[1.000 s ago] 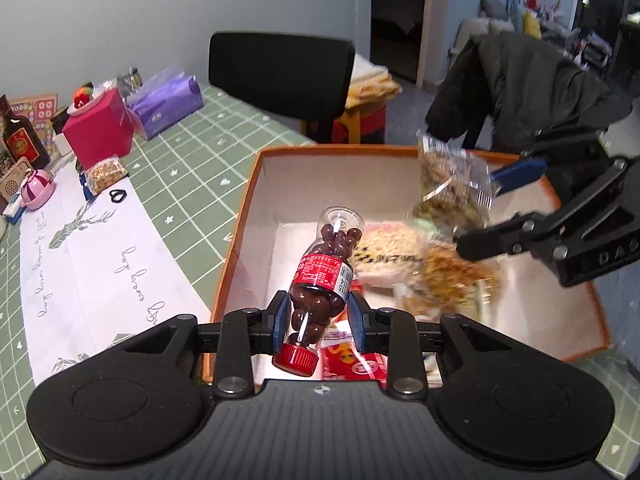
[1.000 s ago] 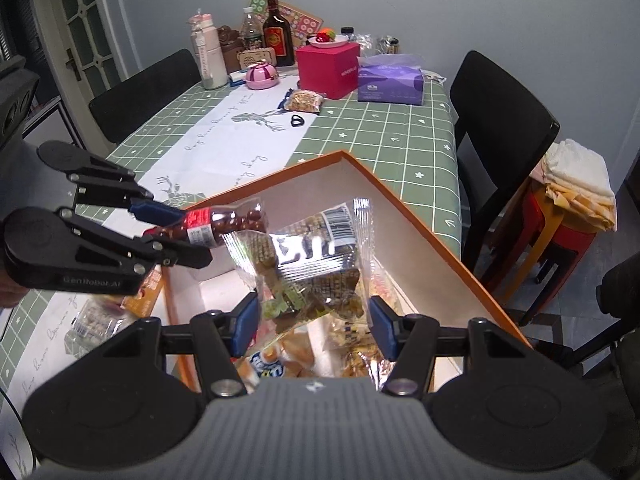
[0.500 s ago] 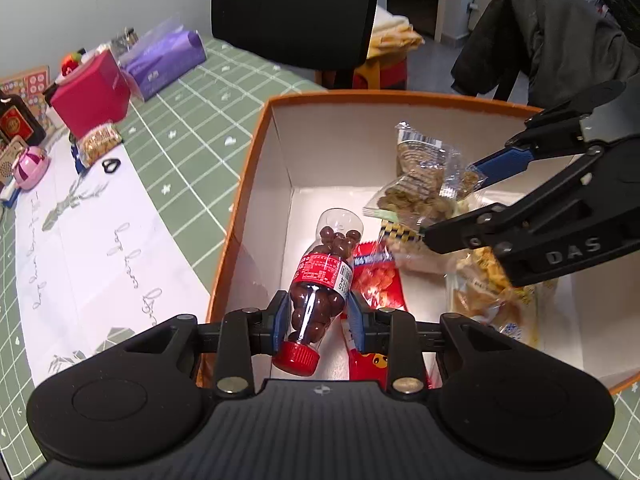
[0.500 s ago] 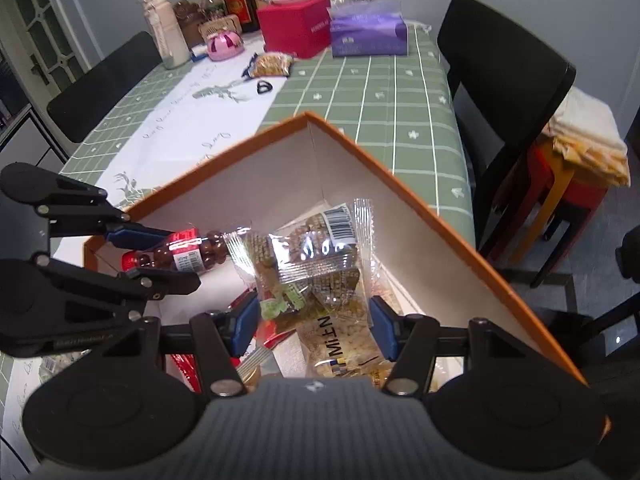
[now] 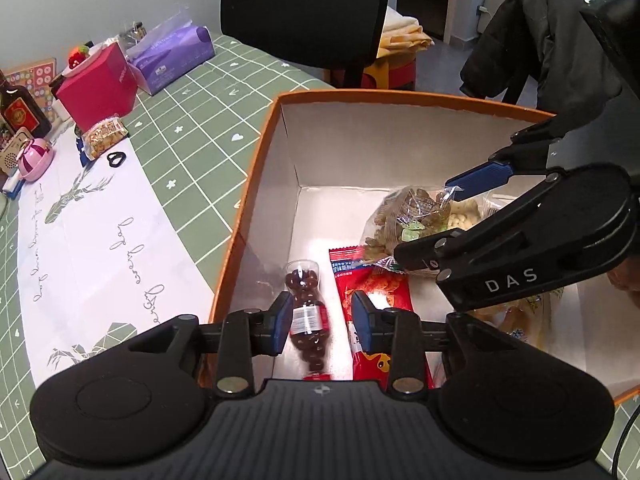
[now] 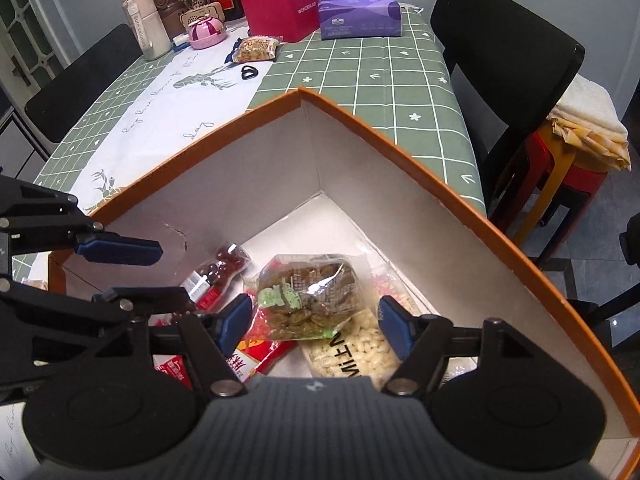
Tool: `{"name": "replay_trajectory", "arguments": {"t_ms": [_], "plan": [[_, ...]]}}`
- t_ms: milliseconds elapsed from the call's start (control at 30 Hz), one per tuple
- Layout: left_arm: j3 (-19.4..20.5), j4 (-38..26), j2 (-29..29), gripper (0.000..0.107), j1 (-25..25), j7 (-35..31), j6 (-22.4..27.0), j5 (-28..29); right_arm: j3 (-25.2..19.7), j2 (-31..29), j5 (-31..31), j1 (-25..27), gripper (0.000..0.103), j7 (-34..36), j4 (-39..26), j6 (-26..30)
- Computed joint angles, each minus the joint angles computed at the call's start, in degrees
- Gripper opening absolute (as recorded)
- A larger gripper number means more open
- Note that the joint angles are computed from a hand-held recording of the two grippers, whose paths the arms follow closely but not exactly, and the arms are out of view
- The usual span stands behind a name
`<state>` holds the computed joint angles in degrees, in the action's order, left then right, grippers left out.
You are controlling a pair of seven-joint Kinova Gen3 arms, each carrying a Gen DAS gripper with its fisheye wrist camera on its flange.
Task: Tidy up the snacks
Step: 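Carry the bottle and nut-mix bag into the orange box and open both tools, then withdraw both tools from the box back toward the remaining snacks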
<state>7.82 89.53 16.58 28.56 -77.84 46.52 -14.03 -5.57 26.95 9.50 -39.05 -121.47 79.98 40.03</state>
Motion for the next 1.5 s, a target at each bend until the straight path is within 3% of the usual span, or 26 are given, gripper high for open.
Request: {"name": "replay_trajectory", "arguments": {"t_ms": [300, 533, 867, 1100, 1300, 1500], "plan": [[0.33, 2.15, -4.39, 0.041, -0.94, 0.16, -0.96, -0.12, 1.51, -3.36, 3.98, -2.68, 0.067, -5.43, 0.93, -0.19], [1.21, 5.34, -9.89, 0.041, -2.66, 0.97, -1.33, -0.32, 1.07, -5.65, 8.72, -5.96, 0.067, -9.69, -0.63, 3.29], [2.52, 12.43, -19.37, 0.042, -7.76, 1.25, -1.64, 1.06, -1.28, -6.49, 13.57, -11.63, 0.067, -14.11, -3.64, 7.55], [2.55, 18.32, -26.78, 0.043, -12.26, -0.29, -1.78, 4.04, -2.45, -6.16, 14.92, -15.62, 0.068, -16.46, -4.84, 7.42], [-0.78, 24.83, -32.89, 0.062, -14.71, -6.96, -3.64, 10.41, -2.82, -5.44, 15.73, -19.0, 0.068, -18.73, -3.96, 5.27], [-3.24, 31.33, -37.13, 0.066, -16.87, -11.96, -6.46, 15.13, -2.31, -3.67, 19.95, -23.37, 0.07, -20.75, -1.77, 2.39]]}}
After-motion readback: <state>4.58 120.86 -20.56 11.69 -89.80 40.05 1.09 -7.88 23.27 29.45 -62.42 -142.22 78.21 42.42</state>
